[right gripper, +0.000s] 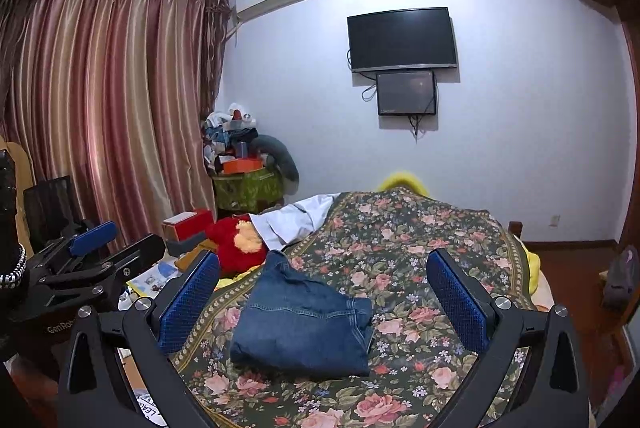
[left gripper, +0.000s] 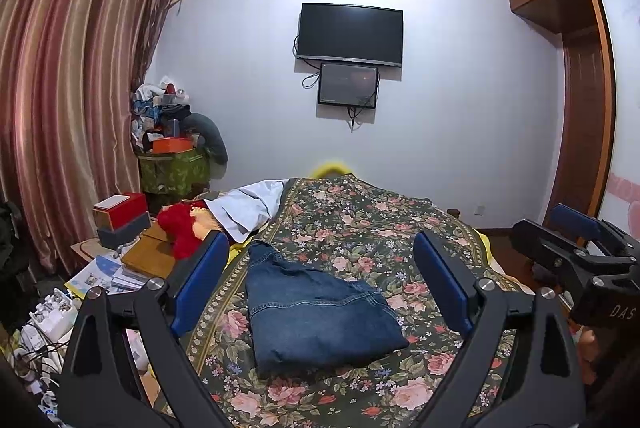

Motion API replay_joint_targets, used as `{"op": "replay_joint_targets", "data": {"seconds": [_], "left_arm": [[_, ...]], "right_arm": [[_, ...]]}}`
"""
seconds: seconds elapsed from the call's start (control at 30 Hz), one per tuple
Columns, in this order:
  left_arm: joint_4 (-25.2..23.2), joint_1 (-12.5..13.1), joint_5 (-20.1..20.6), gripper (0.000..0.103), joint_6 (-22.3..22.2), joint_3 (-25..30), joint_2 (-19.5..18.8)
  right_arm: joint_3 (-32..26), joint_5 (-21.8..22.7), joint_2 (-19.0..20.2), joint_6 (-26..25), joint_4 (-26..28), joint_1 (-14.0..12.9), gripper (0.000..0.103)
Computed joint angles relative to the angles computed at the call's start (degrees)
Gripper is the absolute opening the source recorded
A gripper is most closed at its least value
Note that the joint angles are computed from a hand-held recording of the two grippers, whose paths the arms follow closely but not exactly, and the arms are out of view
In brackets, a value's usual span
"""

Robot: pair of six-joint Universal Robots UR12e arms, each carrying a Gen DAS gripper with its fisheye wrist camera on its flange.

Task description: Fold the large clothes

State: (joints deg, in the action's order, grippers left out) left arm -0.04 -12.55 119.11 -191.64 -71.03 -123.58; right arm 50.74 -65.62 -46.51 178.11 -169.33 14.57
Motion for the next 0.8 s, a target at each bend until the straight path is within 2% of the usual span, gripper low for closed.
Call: {"op": "replay_joint_targets", "data": {"seconds": [0.6,0.8], "left_arm": [[0.12,0.13,-0.40,0.096,0.22,0.05,-0.07],[-0.11,0.51,-1.83,0.097,0.14,-0.23,0.24]], "right_arm": [[-0.17,-0.09,0.11,0.10,0.00,-0.04,0.103],[0.04,-0.27,-0.02,0.28,-0.16,0.01,0.103]]}}
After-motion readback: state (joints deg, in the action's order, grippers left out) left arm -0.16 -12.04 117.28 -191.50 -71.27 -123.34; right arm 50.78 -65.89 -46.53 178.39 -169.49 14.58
